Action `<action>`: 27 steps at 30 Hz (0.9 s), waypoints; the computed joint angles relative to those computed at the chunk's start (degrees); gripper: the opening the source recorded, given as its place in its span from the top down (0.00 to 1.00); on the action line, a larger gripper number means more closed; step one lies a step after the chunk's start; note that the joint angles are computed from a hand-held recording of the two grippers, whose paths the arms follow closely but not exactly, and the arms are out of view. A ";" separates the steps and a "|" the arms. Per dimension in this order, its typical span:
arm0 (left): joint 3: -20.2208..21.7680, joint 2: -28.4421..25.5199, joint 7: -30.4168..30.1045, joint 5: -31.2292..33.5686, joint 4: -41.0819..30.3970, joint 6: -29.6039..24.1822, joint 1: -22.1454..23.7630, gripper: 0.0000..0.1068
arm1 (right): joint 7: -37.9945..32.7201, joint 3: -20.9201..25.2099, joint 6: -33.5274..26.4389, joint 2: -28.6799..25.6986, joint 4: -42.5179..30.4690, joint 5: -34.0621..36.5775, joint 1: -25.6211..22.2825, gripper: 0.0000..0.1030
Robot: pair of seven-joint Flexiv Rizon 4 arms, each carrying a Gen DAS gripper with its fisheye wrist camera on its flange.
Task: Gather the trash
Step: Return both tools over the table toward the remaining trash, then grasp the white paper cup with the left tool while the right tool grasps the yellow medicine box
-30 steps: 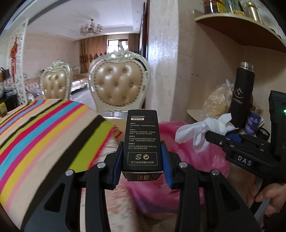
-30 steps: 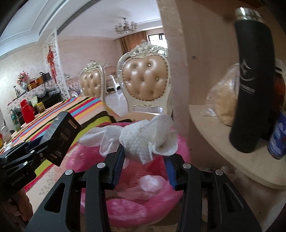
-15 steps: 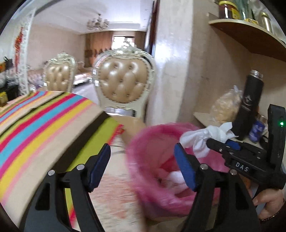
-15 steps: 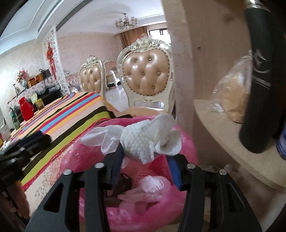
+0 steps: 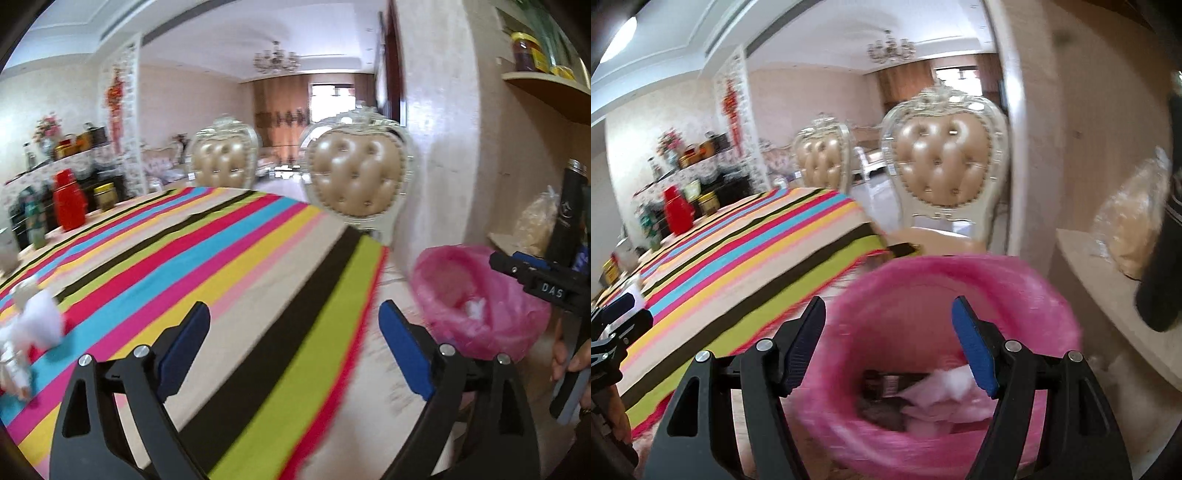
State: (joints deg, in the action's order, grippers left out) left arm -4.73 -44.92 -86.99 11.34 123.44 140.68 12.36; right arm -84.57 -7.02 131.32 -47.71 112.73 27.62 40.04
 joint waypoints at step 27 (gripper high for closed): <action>8.64 4.39 -7.94 -4.63 5.74 -8.32 25.79 0.08 | 3.16 5.45 -17.69 -6.98 -22.38 -25.20 12.52 0.30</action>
State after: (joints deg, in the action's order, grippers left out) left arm 3.90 -40.54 -94.93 6.70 129.18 132.36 38.16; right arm -81.41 -1.57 113.63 -54.69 90.34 2.42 52.56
